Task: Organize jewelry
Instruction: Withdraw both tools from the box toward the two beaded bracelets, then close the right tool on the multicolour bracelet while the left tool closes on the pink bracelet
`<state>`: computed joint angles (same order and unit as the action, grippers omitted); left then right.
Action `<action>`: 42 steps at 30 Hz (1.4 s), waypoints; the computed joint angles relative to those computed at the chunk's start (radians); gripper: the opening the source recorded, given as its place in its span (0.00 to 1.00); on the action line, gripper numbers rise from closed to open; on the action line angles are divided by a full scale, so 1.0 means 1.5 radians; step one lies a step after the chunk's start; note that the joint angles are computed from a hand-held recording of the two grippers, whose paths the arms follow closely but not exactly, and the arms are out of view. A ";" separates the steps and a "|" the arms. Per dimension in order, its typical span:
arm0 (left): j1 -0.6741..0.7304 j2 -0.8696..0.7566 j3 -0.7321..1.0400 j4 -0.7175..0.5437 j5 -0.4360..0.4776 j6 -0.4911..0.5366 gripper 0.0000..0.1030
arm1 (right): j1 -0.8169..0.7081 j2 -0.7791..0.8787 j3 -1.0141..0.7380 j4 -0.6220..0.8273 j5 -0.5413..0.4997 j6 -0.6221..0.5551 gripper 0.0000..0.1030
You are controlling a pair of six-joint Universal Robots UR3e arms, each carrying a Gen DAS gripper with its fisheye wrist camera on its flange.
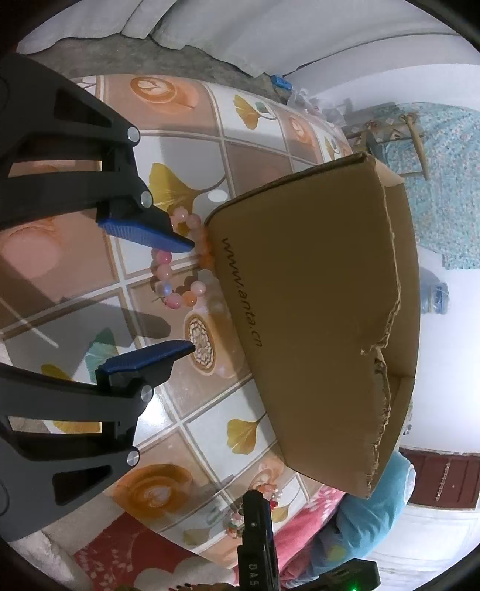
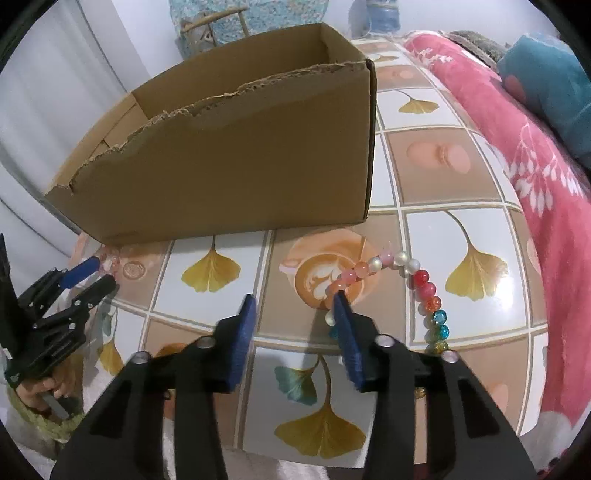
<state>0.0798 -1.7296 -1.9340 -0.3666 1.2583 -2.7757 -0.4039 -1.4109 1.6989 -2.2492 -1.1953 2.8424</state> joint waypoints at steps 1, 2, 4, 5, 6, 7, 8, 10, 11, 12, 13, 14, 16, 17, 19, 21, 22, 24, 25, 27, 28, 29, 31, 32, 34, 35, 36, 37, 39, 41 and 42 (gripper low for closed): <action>-0.001 -0.002 0.003 -0.002 0.001 -0.001 0.46 | -0.003 0.000 -0.002 0.008 0.003 -0.002 0.32; -0.002 -0.002 0.005 -0.005 0.000 -0.001 0.46 | -0.007 -0.002 -0.003 0.017 0.010 -0.006 0.30; -0.006 -0.003 0.008 -0.010 0.003 0.000 0.46 | -0.033 -0.014 0.006 0.059 0.045 -0.039 0.30; -0.006 -0.001 0.008 -0.015 0.005 0.004 0.46 | -0.041 -0.010 -0.002 0.091 0.058 -0.058 0.30; -0.006 0.004 0.004 -0.021 0.003 0.009 0.46 | -0.047 -0.006 -0.009 0.129 0.071 -0.081 0.30; -0.005 0.010 0.000 -0.027 0.000 0.011 0.46 | -0.051 -0.003 -0.015 0.156 0.081 -0.099 0.30; -0.003 0.015 -0.004 -0.032 -0.003 0.012 0.46 | -0.054 -0.011 -0.007 0.164 0.091 -0.114 0.30; 0.001 0.030 -0.014 -0.046 -0.006 0.016 0.46 | -0.057 -0.028 0.006 0.156 0.092 -0.124 0.30; 0.003 0.034 -0.017 -0.049 -0.006 0.017 0.46 | -0.060 -0.037 0.014 0.143 0.095 -0.122 0.30; 0.005 0.042 -0.023 -0.053 -0.006 0.018 0.46 | -0.064 -0.045 0.025 0.123 0.096 -0.115 0.30; 0.007 0.047 -0.025 -0.064 -0.008 0.020 0.46 | -0.072 -0.048 0.031 0.095 0.094 -0.100 0.30; 0.009 0.048 -0.023 -0.083 -0.012 0.023 0.46 | -0.077 -0.048 0.033 0.083 0.094 -0.090 0.30; 0.009 0.058 -0.039 -0.073 -0.012 0.023 0.46 | -0.089 -0.032 0.021 0.072 0.092 -0.069 0.30; 0.007 0.063 -0.044 -0.073 -0.009 0.028 0.46 | -0.089 -0.023 0.015 0.070 0.085 -0.062 0.30; 0.005 0.073 -0.050 -0.076 -0.010 0.036 0.46 | -0.083 -0.008 0.010 0.063 0.072 -0.055 0.30; 0.002 0.081 -0.057 -0.071 -0.011 0.041 0.46 | -0.078 0.012 -0.005 0.073 0.068 -0.057 0.30; 0.001 0.083 -0.058 -0.069 -0.010 0.043 0.46 | -0.076 0.018 -0.005 0.079 0.077 -0.063 0.30; -0.004 0.087 -0.059 -0.059 -0.006 0.046 0.46 | -0.073 0.010 0.003 0.084 0.088 -0.075 0.30; -0.006 0.087 -0.057 -0.055 -0.006 0.047 0.47 | -0.070 0.009 0.005 0.088 0.096 -0.083 0.30; -0.016 0.076 -0.042 -0.043 0.001 0.043 0.47 | -0.064 0.001 0.021 0.079 0.101 -0.088 0.30; -0.024 0.065 -0.029 -0.039 0.010 0.038 0.47 | -0.062 -0.001 0.025 0.077 0.105 -0.093 0.30; -0.033 0.051 -0.015 -0.029 0.021 0.033 0.47 | -0.059 -0.001 0.025 0.075 0.106 -0.093 0.30; -0.046 0.020 0.017 -0.025 0.037 0.023 0.47 | -0.058 -0.002 0.029 0.069 0.108 -0.097 0.30; -0.054 0.003 0.036 -0.030 0.050 0.016 0.47 | -0.057 -0.003 0.033 0.064 0.108 -0.098 0.30; -0.066 -0.027 0.072 -0.049 0.075 0.006 0.47 | -0.056 -0.005 0.040 0.055 0.109 -0.097 0.30; -0.073 -0.040 0.087 -0.058 0.091 0.003 0.44 | -0.055 -0.008 0.045 0.050 0.108 -0.098 0.30; -0.077 -0.048 0.099 -0.069 0.103 0.002 0.39 | -0.057 -0.013 0.051 0.044 0.106 -0.104 0.30; -0.079 -0.053 0.108 -0.081 0.108 0.000 0.38 | -0.053 -0.016 0.057 0.033 0.100 -0.103 0.30; -0.076 -0.053 0.116 -0.099 0.101 -0.010 0.36 | -0.047 -0.020 0.070 0.004 0.084 -0.108 0.29; -0.073 -0.050 0.122 -0.114 0.100 -0.016 0.35 | -0.026 -0.025 0.089 -0.042 0.059 -0.100 0.27; -0.073 -0.049 0.125 -0.120 0.101 -0.020 0.32 | -0.015 -0.026 0.096 -0.064 0.044 -0.095 0.24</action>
<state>-0.0294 -1.8033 -1.7459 -0.5465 1.4095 -2.8061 -0.4270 -1.4493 1.8436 -2.3457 -1.1293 2.7002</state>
